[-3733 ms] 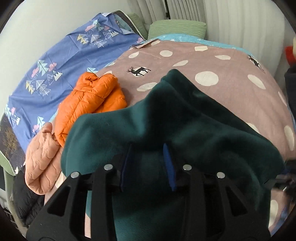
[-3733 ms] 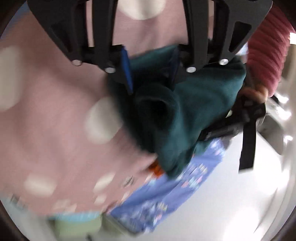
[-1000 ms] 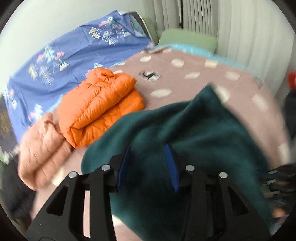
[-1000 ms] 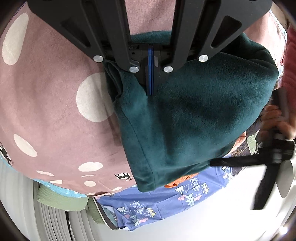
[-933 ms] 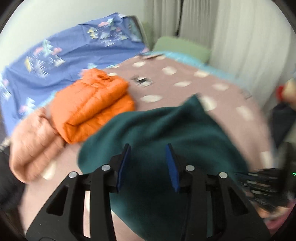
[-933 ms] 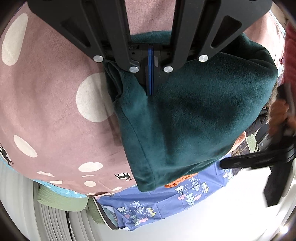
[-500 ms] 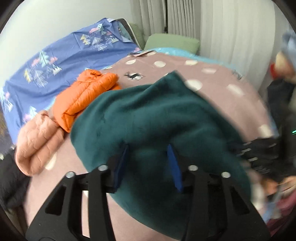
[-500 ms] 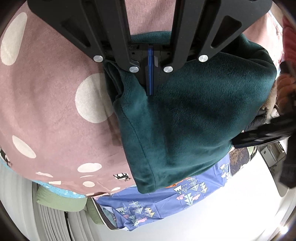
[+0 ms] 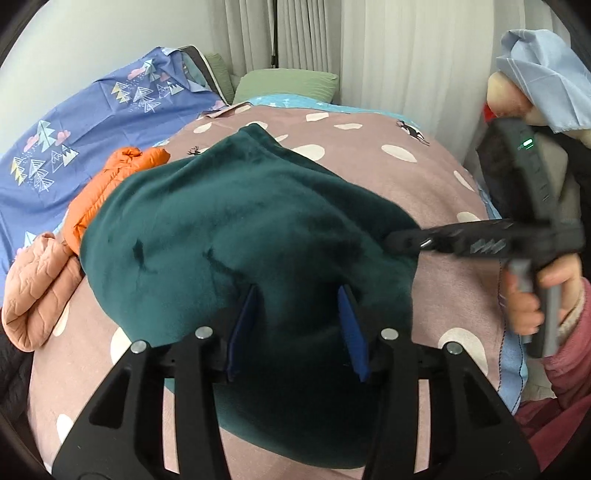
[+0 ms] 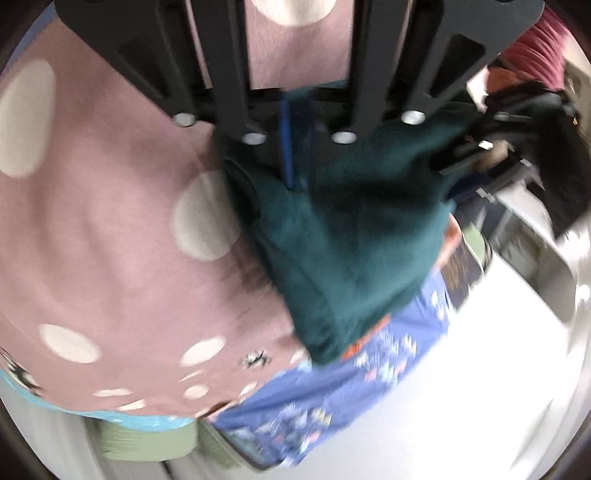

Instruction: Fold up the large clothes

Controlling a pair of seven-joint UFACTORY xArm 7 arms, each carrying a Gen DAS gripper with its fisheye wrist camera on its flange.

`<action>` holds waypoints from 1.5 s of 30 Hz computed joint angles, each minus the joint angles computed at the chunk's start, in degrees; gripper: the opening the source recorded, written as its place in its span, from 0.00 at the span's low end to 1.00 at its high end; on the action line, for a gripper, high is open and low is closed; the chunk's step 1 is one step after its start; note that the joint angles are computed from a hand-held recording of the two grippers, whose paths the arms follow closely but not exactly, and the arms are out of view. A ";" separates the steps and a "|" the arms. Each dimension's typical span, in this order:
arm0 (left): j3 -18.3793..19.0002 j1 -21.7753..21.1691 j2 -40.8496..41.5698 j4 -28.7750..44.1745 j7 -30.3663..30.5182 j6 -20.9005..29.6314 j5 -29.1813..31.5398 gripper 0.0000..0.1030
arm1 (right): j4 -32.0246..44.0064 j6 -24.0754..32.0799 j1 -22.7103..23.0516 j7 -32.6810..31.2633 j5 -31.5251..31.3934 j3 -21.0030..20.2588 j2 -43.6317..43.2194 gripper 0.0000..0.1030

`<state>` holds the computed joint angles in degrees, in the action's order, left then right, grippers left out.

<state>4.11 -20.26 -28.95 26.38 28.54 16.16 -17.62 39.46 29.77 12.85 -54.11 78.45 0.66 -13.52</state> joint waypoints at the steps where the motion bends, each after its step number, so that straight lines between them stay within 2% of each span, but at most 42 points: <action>1: 0.21 -0.24 0.07 -0.10 0.18 -0.34 -0.19 0.45 | -0.93 1.33 -0.35 -1.04 1.77 -1.05 -1.43 0.34; 2: 0.27 -0.39 -0.14 -0.42 0.17 -0.64 -0.37 0.45 | -1.58 2.13 -0.89 -0.26 1.85 -1.59 -2.43 0.46; 3: 0.13 -0.38 -0.22 -0.62 0.00 -0.87 -0.34 0.45 | -2.11 1.09 -1.36 1.95 0.58 -1.22 -3.05 0.71; 4: -0.26 -0.20 -0.16 -0.69 -0.40 -1.06 -0.10 0.45 | -2.34 0.07 -1.55 3.27 -0.55 -0.94 -3.19 0.73; 7: -1.17 0.72 -0.64 -0.82 -1.56 -0.64 1.05 0.45 | -2.52 -0.76 -1.40 6.00 -3.71 -0.97 -2.11 0.73; 11: -1.99 1.45 -0.41 -0.59 -3.27 -0.49 2.45 0.45 | -1.06 6.18 -1.85 9.02 -4.70 -2.41 1.31 0.73; 15: -1.29 0.89 -0.70 -0.85 -3.52 -0.73 2.50 0.45 | -1.47 8.63 -2.36 11.24 -6.45 -1.34 1.21 0.73; 18: -0.44 0.04 -0.74 -1.20 -3.22 -1.58 1.94 0.45 | -2.01 13.82 -2.65 12.32 -5.57 -2.11 1.02 0.73; 20: 0.48 -0.82 -0.85 -1.46 -2.60 -2.09 1.28 0.45 | -1.22 17.42 -3.08 12.74 -4.43 -2.54 2.50 0.75; 23: 1.15 -1.35 -0.70 -1.31 -1.88 -2.04 0.77 0.45 | 1.05 18.61 -3.97 13.91 -2.12 -1.72 6.01 0.78; 25: 0.61 -0.82 -0.92 -1.46 -2.06 -1.97 1.06 0.45 | 2.43 20.16 -4.81 15.32 -0.66 -1.33 7.76 0.87; 26: 0.32 -0.58 -0.96 -1.56 -2.26 -2.12 1.22 0.45 | 2.68 20.52 -5.26 16.01 -0.29 -1.10 7.98 0.88; 29: 0.99 -1.18 -1.08 -1.71 -1.99 -2.45 0.69 0.45 | 2.34 19.31 -5.76 18.61 0.70 -0.02 7.53 0.90; 32: 0.55 -0.94 -1.41 -2.19 -2.20 -2.97 0.95 0.45 | -0.91 12.77 -4.95 22.98 0.46 1.62 3.76 0.90; 35: -0.18 -0.50 -1.56 -2.64 -2.86 -3.83 1.85 0.45 | -1.36 9.80 -3.77 24.54 -0.43 1.63 3.04 0.91; 38: 0.36 -1.11 -1.59 -2.82 -2.78 -4.43 2.12 0.45 | -0.78 10.22 -3.06 23.52 3.63 0.75 4.24 0.98; 40: 1.53 -2.17 -1.75 -2.94 -1.98 -4.59 1.76 0.46 | -0.08 10.67 -3.18 24.34 7.79 0.54 5.47 0.99; 42: 2.47 -2.99 -1.82 -3.03 -1.11 -4.82 1.34 0.46 | 1.22 10.05 -3.29 27.11 8.02 1.18 7.05 0.99; 45: 4.20 -4.58 -1.85 -3.03 0.47 -5.16 0.05 0.46 | 2.92 5.53 -2.25 29.86 4.81 3.29 8.22 0.99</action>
